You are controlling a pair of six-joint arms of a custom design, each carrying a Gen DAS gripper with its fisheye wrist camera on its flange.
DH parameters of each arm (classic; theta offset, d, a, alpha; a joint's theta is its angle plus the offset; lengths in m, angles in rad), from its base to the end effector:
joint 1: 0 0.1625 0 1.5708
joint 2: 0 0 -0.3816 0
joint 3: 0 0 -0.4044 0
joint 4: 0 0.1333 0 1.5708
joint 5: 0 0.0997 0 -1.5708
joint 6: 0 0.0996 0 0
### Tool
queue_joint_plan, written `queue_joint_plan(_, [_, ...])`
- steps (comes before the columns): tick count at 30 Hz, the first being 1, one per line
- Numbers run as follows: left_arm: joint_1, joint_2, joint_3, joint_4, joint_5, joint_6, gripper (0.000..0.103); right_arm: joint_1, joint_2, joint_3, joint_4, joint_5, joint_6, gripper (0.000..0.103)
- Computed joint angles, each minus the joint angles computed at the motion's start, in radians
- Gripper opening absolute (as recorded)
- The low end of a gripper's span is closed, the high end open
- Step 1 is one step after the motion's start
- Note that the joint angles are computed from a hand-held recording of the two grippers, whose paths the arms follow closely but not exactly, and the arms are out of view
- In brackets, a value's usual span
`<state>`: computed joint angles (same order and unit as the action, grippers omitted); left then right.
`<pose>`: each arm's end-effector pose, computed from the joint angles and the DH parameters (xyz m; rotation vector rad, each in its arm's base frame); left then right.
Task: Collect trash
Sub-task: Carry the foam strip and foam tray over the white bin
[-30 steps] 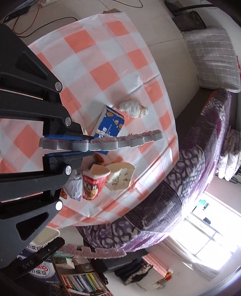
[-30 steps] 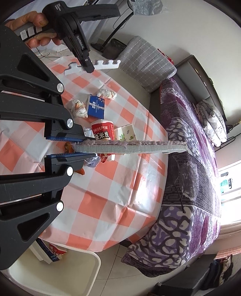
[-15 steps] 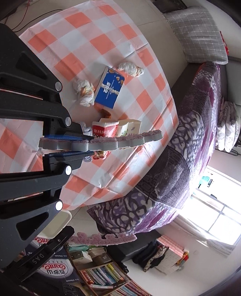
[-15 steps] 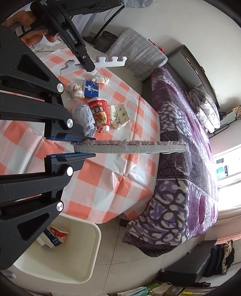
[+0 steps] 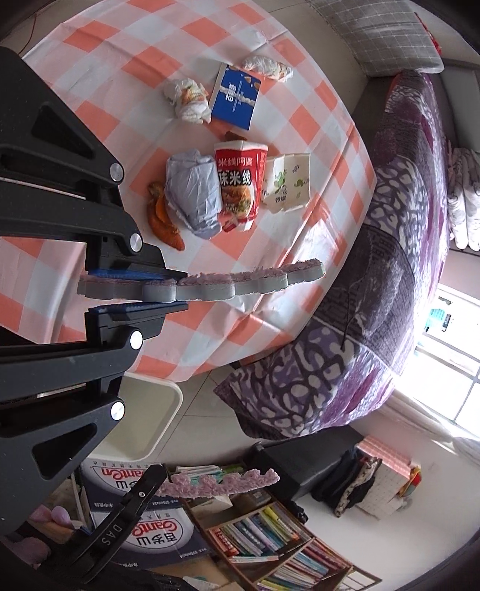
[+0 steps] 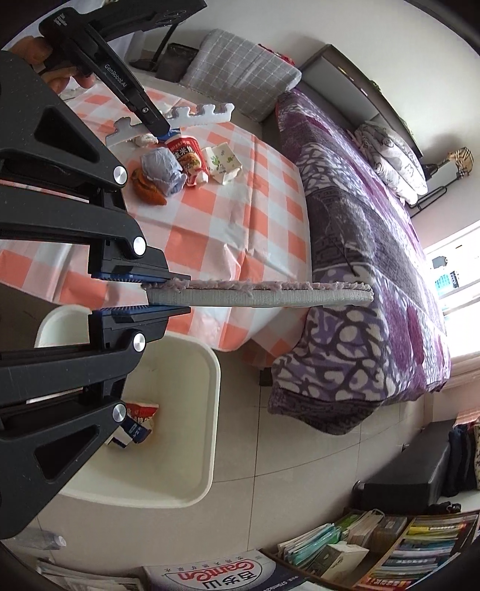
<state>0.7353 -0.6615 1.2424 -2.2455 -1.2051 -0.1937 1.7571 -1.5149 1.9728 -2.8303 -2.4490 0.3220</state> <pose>-0.4408 -0.6265 0.0917 0.8740 2.7077 -0.3752 0.1481 -0.4800 0.3921 -0.5922 -2.1881 1.1744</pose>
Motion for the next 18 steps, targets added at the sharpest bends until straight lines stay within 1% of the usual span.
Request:
queue_joint_plan(1, [-0.005,0.004,0.002,0.002,-0.005,0.004,0.01,-0.007,-0.019,0.01,0.019,0.005,0.017,0.011])
queue_joint_plan(3, [-0.016,0.011,0.007,0.005,-0.014,0.012,0.01,-0.019,-0.052,0.03,0.047,0.005,0.051,0.016])
queue_joint_plan(4, [-0.021,0.015,0.01,0.007,-0.018,0.015,0.01,-0.023,-0.067,0.04,0.055,-0.005,0.064,0.025])
queue_joint_plan(5, [-0.026,0.018,0.013,0.009,-0.024,0.018,0.01,-0.022,-0.078,0.048,0.054,-0.017,0.072,0.032])
queue_joint_plan(6, [-0.031,0.021,0.015,0.011,-0.03,0.02,0.01,-0.022,-0.086,0.057,0.042,-0.029,0.074,0.045])
queue_joint_plan(7, [-0.037,0.025,0.018,0.012,-0.035,0.023,0.01,-0.021,-0.097,0.065,0.031,-0.043,0.076,0.048])
queue_joint_plan(12, [-0.064,0.039,0.033,0.013,-0.058,0.039,0.01,-0.036,-0.155,0.103,-0.005,-0.061,0.079,0.051])
queue_joint_plan(16, [-0.084,0.061,0.029,0.022,-0.088,0.043,0.01,-0.05,-0.194,0.122,-0.019,-0.074,0.081,0.056])
queue_joint_plan(18, [-0.092,0.072,0.024,0.025,-0.105,0.045,0.01,-0.06,-0.219,0.135,-0.021,-0.074,0.088,0.057])
